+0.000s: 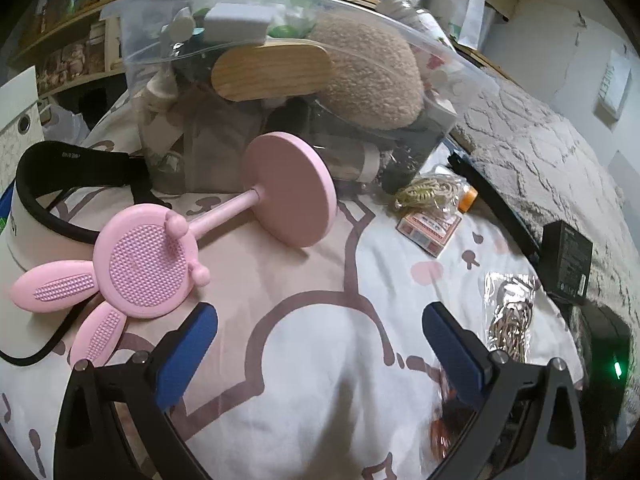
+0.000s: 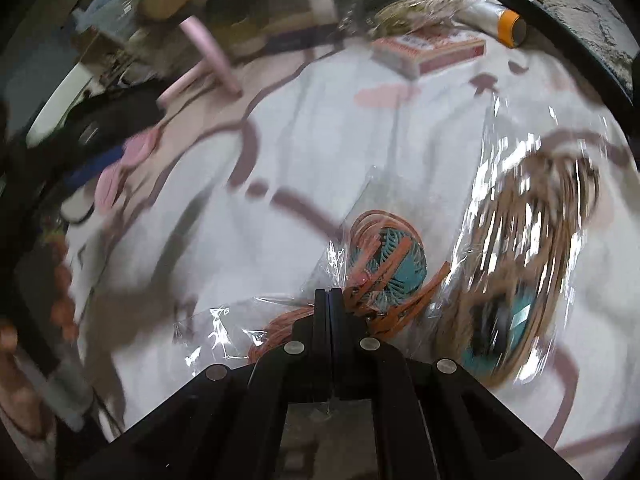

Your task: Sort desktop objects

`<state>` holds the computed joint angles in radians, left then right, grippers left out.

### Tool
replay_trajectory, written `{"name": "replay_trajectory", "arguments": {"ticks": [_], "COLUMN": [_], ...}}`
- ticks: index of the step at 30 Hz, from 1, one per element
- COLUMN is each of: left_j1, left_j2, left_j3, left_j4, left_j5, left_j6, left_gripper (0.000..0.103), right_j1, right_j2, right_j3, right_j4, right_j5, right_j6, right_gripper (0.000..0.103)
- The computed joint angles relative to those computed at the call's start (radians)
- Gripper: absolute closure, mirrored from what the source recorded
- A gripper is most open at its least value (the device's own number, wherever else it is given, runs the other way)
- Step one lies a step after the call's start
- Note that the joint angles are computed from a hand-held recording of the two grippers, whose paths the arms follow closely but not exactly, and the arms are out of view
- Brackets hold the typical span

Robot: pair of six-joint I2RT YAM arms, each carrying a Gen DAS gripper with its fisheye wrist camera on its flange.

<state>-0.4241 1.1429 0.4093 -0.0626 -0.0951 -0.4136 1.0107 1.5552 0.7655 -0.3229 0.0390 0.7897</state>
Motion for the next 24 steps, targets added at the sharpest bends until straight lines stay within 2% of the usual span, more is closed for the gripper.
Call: {"name": "replay_trajectory", "arguments": {"ticks": [7, 12, 14, 16, 18, 21, 24], "left_j1": [-0.066, -0.14, -0.174, -0.213, -0.253, -0.327, -0.379], "left_j2": [0.015, -0.021, -0.05, -0.082, -0.108, -0.151, -0.195], "left_j3": [-0.005, -0.017, -0.022, -0.026, -0.027, -0.017, -0.001], "left_j4": [-0.022, -0.067, -0.098, -0.133, -0.169, -0.252, -0.327], "left_j5": [-0.036, -0.062, -0.071, -0.09, -0.118, -0.188, -0.219], "left_j6": [-0.012, -0.048, -0.064, -0.081, -0.096, -0.129, -0.153], "left_gripper": [0.0, 0.0, 0.0, 0.0, 0.0, 0.0, 0.0], "right_j1": [0.132, 0.21, 0.227, 0.238, 0.235, 0.221, 0.225], "right_j2": [-0.096, -0.135, -0.175, -0.241, -0.293, -0.382, -0.524], "right_j3": [-0.091, -0.102, -0.137, -0.222, -0.265, -0.251, -0.243], "right_j4": [0.003, -0.047, -0.02, 0.072, 0.111, 0.047, -0.05], "right_j5": [0.013, 0.03, 0.042, 0.066, 0.071, 0.096, 0.169], "right_j6": [0.112, 0.124, 0.133, 0.182, 0.206, 0.173, 0.174], "right_gripper": [0.097, 0.097, 0.097, 0.097, 0.097, 0.097, 0.097]}}
